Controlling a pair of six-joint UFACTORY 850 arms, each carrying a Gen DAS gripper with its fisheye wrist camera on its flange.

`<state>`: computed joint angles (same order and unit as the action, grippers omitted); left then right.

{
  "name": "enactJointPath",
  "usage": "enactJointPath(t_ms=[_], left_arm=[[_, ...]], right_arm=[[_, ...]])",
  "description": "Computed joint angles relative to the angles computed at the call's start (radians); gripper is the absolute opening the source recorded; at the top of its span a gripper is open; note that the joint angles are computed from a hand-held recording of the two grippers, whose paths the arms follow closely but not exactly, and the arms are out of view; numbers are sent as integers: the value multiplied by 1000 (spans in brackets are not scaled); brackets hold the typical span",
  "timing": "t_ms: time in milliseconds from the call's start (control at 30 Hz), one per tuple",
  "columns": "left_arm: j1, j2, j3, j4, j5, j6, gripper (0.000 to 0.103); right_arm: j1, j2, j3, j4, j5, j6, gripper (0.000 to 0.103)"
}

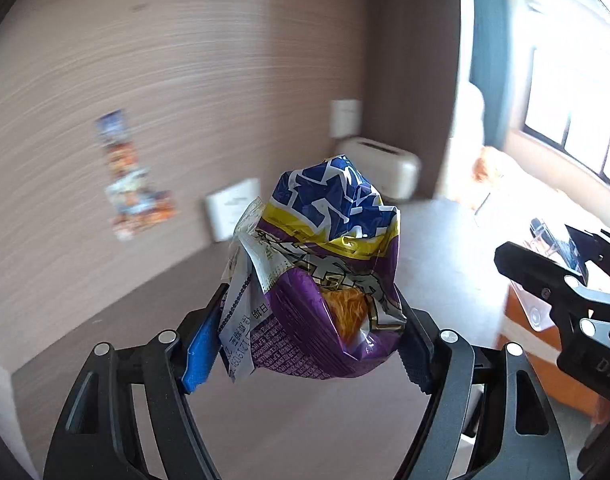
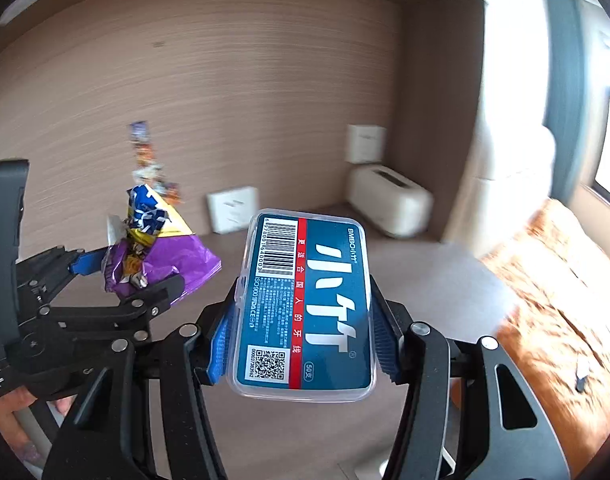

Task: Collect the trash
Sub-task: 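Carry the snack bag and toothpick box with both tools over the bin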

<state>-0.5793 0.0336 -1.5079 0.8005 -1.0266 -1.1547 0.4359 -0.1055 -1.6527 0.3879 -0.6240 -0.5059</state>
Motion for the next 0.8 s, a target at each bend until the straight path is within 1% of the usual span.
enactJointPath(t_ms=[100,167,333,500,633,767,800], left_arm=[[-43,-90,-86,-34,42,37,74],[-80,-171,-173,-49,38,79,74],[-136,-314,-326,-122,61,156,74],[-168,-442,-466,-181,58,233,74],[-191,-547,-586,-235,38,291,74],[-198,-644,-678,-300,23,350,74],[-200,-671,-703,-316,18,365,74]], right_arm=[[-80,33,43,-11,0,9,58],[-129,49,68,-21,3,20,58],[-259,74,112,-14,-21,15,58],[-357,85,146,14,-30,-21,58],[-428,77,165,40,-43,-64,58],[-487,58,184,62,-56,-102,58],[-492,48,184,62,-57,-104,58]])
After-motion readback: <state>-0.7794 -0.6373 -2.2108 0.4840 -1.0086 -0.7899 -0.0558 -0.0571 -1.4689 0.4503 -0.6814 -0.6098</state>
